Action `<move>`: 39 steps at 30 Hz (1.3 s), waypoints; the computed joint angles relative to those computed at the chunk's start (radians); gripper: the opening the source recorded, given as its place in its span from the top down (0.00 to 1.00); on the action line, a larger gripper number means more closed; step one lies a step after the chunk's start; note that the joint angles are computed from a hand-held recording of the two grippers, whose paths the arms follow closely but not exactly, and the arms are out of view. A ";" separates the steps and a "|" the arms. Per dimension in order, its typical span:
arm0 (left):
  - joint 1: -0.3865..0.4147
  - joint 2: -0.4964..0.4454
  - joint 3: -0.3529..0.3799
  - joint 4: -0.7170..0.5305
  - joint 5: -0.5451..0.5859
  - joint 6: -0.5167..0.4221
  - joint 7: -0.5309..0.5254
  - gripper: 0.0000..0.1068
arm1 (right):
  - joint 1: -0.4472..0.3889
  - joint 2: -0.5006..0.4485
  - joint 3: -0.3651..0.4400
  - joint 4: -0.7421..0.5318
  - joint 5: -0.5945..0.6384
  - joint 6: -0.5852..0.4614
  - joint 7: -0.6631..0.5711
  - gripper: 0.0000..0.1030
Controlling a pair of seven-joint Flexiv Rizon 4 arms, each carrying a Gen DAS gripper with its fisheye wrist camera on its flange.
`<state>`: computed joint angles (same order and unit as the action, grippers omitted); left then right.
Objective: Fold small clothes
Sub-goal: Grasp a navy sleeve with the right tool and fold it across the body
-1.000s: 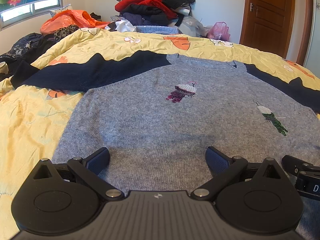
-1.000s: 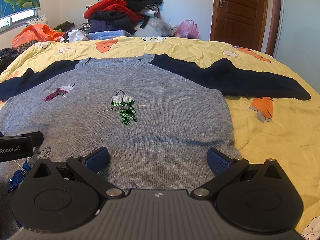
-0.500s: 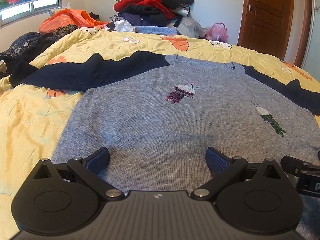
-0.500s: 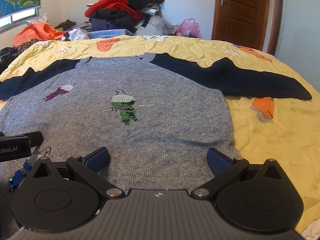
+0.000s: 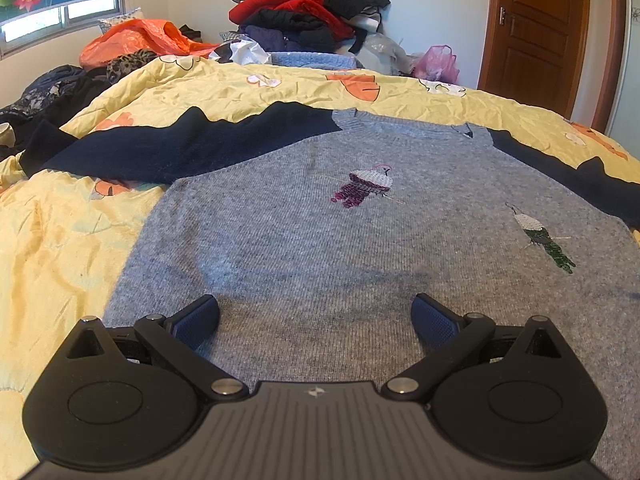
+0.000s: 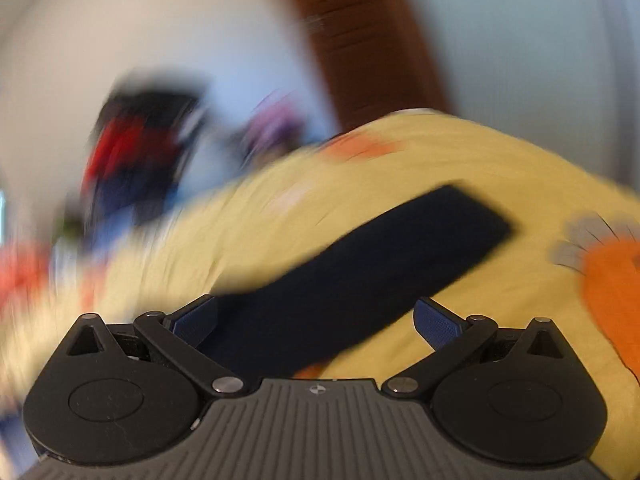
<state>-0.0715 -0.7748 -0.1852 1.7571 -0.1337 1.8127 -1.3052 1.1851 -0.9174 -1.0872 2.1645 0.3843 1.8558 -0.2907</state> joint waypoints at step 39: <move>0.027 -0.005 -0.027 0.000 0.015 0.003 -0.002 0.04 | -0.257 -0.075 0.402 -0.664 -0.338 -0.182 -0.196 0.75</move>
